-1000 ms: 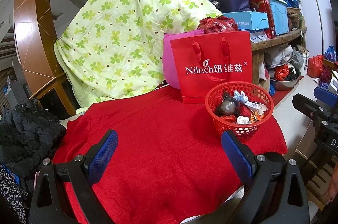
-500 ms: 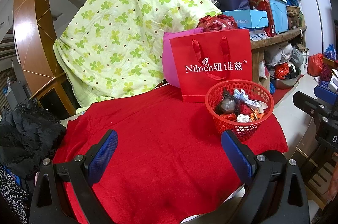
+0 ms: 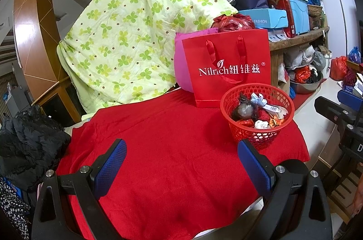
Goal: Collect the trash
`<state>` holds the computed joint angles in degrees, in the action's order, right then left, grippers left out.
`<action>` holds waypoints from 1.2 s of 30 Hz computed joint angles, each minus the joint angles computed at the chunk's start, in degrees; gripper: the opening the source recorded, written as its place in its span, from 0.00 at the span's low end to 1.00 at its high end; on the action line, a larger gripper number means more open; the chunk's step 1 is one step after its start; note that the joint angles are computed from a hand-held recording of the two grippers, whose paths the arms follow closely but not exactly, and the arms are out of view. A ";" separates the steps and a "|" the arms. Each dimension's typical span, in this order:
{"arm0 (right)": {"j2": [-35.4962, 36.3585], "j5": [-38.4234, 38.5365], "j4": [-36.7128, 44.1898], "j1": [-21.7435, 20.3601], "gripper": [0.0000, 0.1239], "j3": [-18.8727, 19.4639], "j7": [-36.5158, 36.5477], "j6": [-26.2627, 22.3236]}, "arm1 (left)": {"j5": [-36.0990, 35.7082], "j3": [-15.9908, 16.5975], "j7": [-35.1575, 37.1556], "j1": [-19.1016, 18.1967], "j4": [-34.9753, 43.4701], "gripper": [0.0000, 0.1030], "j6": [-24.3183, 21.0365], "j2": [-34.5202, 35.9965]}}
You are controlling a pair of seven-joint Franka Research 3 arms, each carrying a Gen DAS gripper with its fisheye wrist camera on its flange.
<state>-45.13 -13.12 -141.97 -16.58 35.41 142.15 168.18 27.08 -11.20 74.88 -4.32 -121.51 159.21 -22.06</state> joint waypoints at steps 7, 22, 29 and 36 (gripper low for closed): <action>0.06 -0.05 -0.07 0.17 0.62 -0.14 0.09 -0.03 | -0.32 0.20 0.38 -0.03 -0.47 0.95 0.09 -0.34; 0.66 0.20 -0.87 -0.25 0.62 -0.02 -0.14 1.06 | -0.71 0.23 1.37 -0.35 -0.14 0.95 -0.89 0.06; 0.65 0.26 -0.86 -0.27 0.62 0.09 -0.20 1.00 | -0.58 0.03 1.19 -0.29 0.13 0.95 -1.09 0.25; 0.77 0.34 -0.78 -0.10 0.62 0.02 -0.23 0.88 | -0.55 -0.03 1.22 -0.29 0.15 0.95 -1.16 0.25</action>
